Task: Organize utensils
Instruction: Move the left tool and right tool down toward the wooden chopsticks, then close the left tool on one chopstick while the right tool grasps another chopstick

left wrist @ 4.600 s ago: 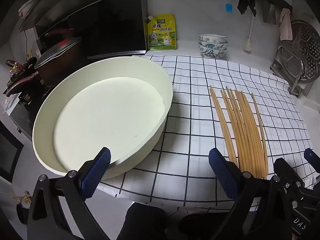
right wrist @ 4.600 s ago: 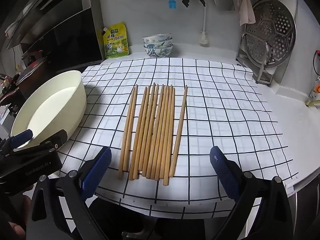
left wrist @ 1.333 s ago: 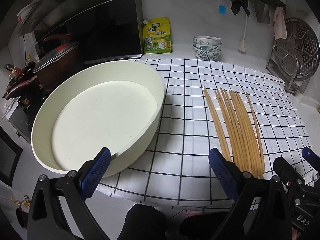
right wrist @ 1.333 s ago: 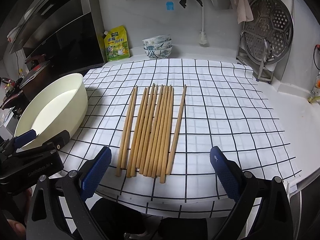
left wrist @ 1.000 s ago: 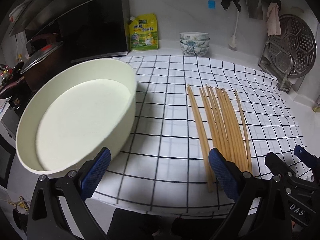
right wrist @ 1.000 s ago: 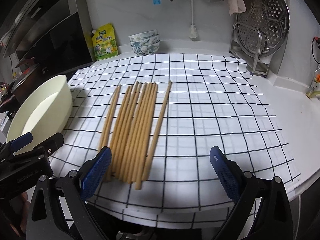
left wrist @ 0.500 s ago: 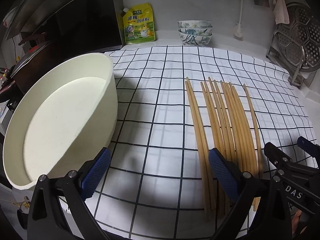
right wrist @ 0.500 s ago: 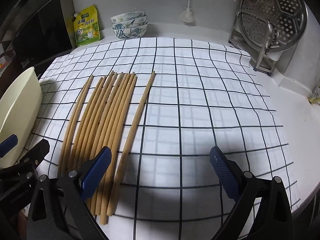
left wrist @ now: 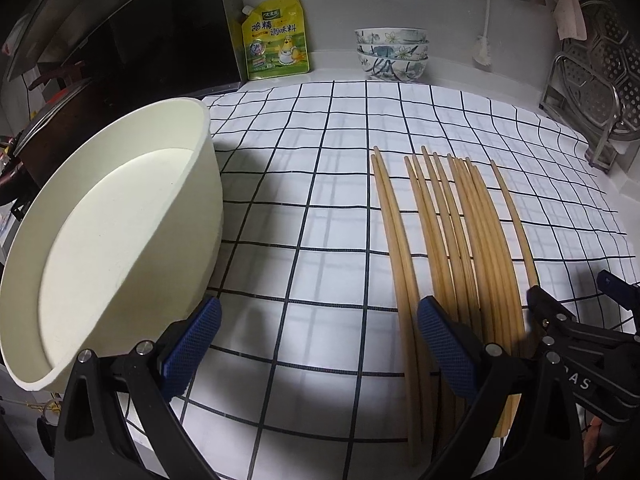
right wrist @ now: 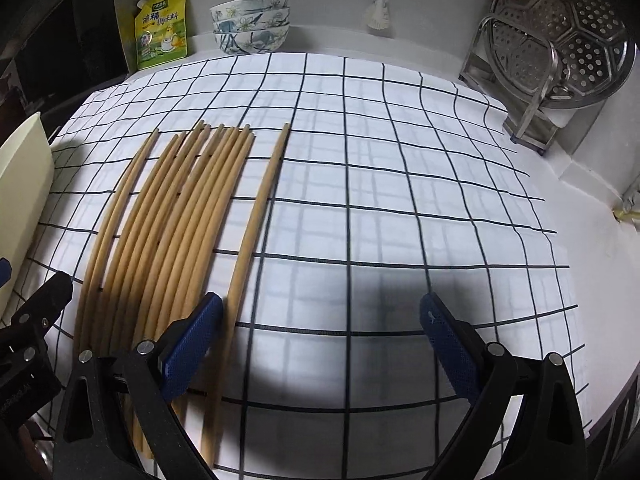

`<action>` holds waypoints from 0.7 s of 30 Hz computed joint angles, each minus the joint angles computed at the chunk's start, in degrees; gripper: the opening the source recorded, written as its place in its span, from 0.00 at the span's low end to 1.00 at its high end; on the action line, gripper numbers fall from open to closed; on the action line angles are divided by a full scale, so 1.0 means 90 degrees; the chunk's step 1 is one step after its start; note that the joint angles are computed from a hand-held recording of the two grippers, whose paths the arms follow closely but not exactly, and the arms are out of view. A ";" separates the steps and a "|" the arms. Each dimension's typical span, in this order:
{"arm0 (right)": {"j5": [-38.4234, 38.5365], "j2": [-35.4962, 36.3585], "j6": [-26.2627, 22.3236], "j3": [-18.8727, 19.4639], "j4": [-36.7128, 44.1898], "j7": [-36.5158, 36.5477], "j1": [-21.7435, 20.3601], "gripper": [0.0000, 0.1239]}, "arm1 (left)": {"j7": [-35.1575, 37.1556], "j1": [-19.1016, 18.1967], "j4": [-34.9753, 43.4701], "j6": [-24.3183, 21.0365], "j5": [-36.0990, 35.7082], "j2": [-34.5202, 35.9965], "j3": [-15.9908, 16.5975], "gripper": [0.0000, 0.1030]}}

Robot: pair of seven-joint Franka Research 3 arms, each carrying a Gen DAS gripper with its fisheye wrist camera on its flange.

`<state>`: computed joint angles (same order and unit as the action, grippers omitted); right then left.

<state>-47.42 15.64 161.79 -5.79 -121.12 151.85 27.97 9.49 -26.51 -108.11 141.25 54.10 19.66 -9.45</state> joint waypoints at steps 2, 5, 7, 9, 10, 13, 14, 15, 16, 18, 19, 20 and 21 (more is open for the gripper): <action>-0.0103 -0.0055 -0.0032 -0.0049 -0.0064 0.0090 0.0010 0.76 | 0.0044 0.0009 0.0056 -0.0013 -0.0059 0.0060 -0.0006 0.94; -0.0125 -0.0147 0.0053 -0.0046 -0.0217 0.0190 -0.0089 0.76 | 0.0121 -0.0029 0.0203 -0.0162 -0.0119 0.0183 0.0011 0.94; -0.0138 -0.0199 0.0108 -0.0040 -0.0304 0.0239 -0.0151 0.76 | 0.0148 -0.0051 0.0281 -0.0275 -0.0160 0.0241 0.0031 0.94; -0.0164 -0.0233 0.0191 -0.0027 -0.0376 0.0258 -0.0204 0.76 | 0.0181 -0.0050 0.0354 -0.0347 -0.0236 0.0299 0.0042 0.94; -0.0157 -0.0239 0.0244 -0.0015 -0.0400 0.0237 -0.0234 0.76 | 0.0151 -0.0052 0.0364 -0.0333 -0.0236 0.0310 0.0057 0.94; -0.0173 -0.0246 0.0290 0.0002 -0.0422 0.0223 -0.0248 0.76 | 0.0102 -0.0085 0.0404 -0.0395 -0.0225 0.0337 0.0081 0.94; -0.0160 -0.0240 0.0299 0.0011 -0.0415 0.0201 -0.0251 0.76 | 0.0103 -0.0093 0.0414 -0.0406 -0.0216 0.0346 0.0084 0.94; -0.0132 -0.0233 0.0312 0.0024 -0.0409 0.0154 -0.0257 0.76 | 0.0101 -0.0099 0.0416 -0.0416 -0.0210 0.0349 0.0088 0.94; -0.0104 -0.0224 0.0314 0.0033 -0.0398 0.0109 -0.0256 0.76 | 0.0100 -0.0100 0.0407 -0.0420 -0.0213 0.0342 0.0086 0.94; -0.0064 -0.0211 0.0333 0.0033 -0.0383 0.0044 -0.0246 0.76 | 0.0130 -0.0069 0.0386 -0.0372 -0.0277 0.0333 0.0068 0.94; -0.0030 -0.0196 0.0343 0.0036 -0.0366 0.0002 -0.0243 0.76 | 0.0162 -0.0044 0.0381 -0.0327 -0.0335 0.0334 0.0054 0.94; -0.0003 -0.0186 0.0362 0.0029 -0.0362 -0.0032 -0.0240 0.76 | 0.0208 -0.0023 0.0380 -0.0281 -0.0393 0.0341 0.0039 0.94; 0.0047 -0.0172 0.0375 0.0031 -0.0349 -0.0082 -0.0239 0.76 | 0.0267 -0.0015 0.0404 -0.0284 -0.0453 0.0364 0.0030 0.94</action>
